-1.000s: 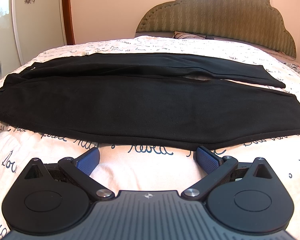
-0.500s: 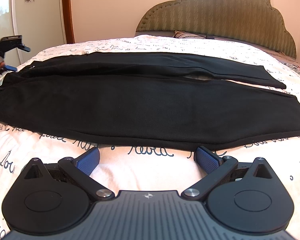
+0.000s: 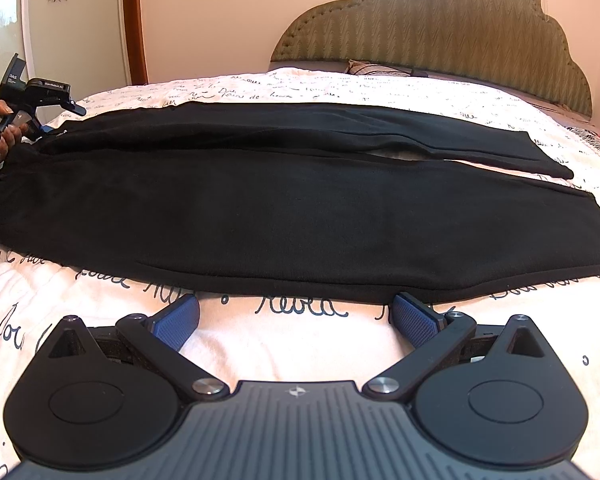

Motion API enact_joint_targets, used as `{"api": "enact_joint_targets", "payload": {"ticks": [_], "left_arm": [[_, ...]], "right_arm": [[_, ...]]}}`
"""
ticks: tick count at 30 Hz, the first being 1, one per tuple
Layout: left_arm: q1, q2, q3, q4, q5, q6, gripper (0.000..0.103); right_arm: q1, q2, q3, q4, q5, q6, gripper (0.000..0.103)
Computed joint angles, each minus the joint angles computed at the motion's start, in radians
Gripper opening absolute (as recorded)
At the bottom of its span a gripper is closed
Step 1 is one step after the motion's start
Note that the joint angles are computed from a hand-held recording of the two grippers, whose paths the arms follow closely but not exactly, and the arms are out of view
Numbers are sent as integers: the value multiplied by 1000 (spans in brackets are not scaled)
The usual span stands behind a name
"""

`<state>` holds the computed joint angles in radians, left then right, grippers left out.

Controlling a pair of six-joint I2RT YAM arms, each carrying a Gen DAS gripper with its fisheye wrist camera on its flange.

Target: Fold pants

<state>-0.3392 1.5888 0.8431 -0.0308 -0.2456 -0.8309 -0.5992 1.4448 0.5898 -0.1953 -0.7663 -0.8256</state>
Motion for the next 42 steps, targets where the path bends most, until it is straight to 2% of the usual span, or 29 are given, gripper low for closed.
{"api": "enact_joint_targets", "payload": {"ticks": [2,4,7,8,9,11,12,13,14,15,17,18,19,21,24,27,29,31,33,34,36,38,39,40,42], "left_arm": [[-10,15,22,-27,-26,10,69],[-20,7,25,-58,-69,31,27],[-44,-10,14,-67,-107,46,23],[-61,-8,24,-82,-130,54,23],[-77,-9,32,-94,-152,63,27],[-91,-34,7,-52,-144,82,29],[-94,-52,-18,-15,-122,82,39],[-91,-63,-37,17,-96,79,57],[-93,-60,-40,36,-87,78,63],[-98,-42,-25,31,-100,76,64],[-100,18,46,-57,-151,62,37],[-96,47,87,-123,-171,48,9],[-84,62,108,-161,-169,35,10],[-81,41,91,-150,-174,36,7],[-184,36,139,-223,-358,88,6],[-355,-3,160,-266,-607,34,6],[-489,-21,160,-270,-777,-76,6],[-615,-25,150,-293,-920,-266,6],[-711,-12,146,-329,-998,-456,6],[-746,-9,130,-322,-1019,-516,6],[-798,-28,47,-165,-1045,-511,6],[-834,-46,-40,-16,-1087,-499,6],[-843,-58,-102,122,-1104,-450,6],[-850,-65,-184,338,-1113,-354,6],[-866,-22,-313,767,-1140,-189,6]], "right_arm": [[-1,1,1,-1,-1,0,103],[0,1,1,-1,0,0,103],[0,1,1,0,0,0,103],[0,1,1,0,0,0,103],[0,1,1,0,0,0,103],[0,0,1,0,0,0,103],[1,-1,-1,2,1,1,103],[0,0,1,0,0,1,103],[0,0,1,0,0,1,103],[1,-1,-1,2,1,2,103],[0,1,2,0,0,1,103],[0,0,1,-1,0,1,103],[0,0,0,0,0,1,103],[0,0,0,1,0,1,103],[0,0,0,0,0,1,103],[-4,8,11,-14,-6,-4,103],[-12,43,65,-83,-23,-39,103],[-12,75,154,-211,-18,-93,103],[-16,64,231,-304,-35,-67,103],[-22,64,282,-368,-82,-105,103],[-11,79,388,-439,-200,-237,103],[34,112,460,-369,-273,-268,103],[69,153,512,-321,-295,-256,103],[111,215,590,-300,-293,-237,103],[212,400,841,-383,-227,-202,103]]}}
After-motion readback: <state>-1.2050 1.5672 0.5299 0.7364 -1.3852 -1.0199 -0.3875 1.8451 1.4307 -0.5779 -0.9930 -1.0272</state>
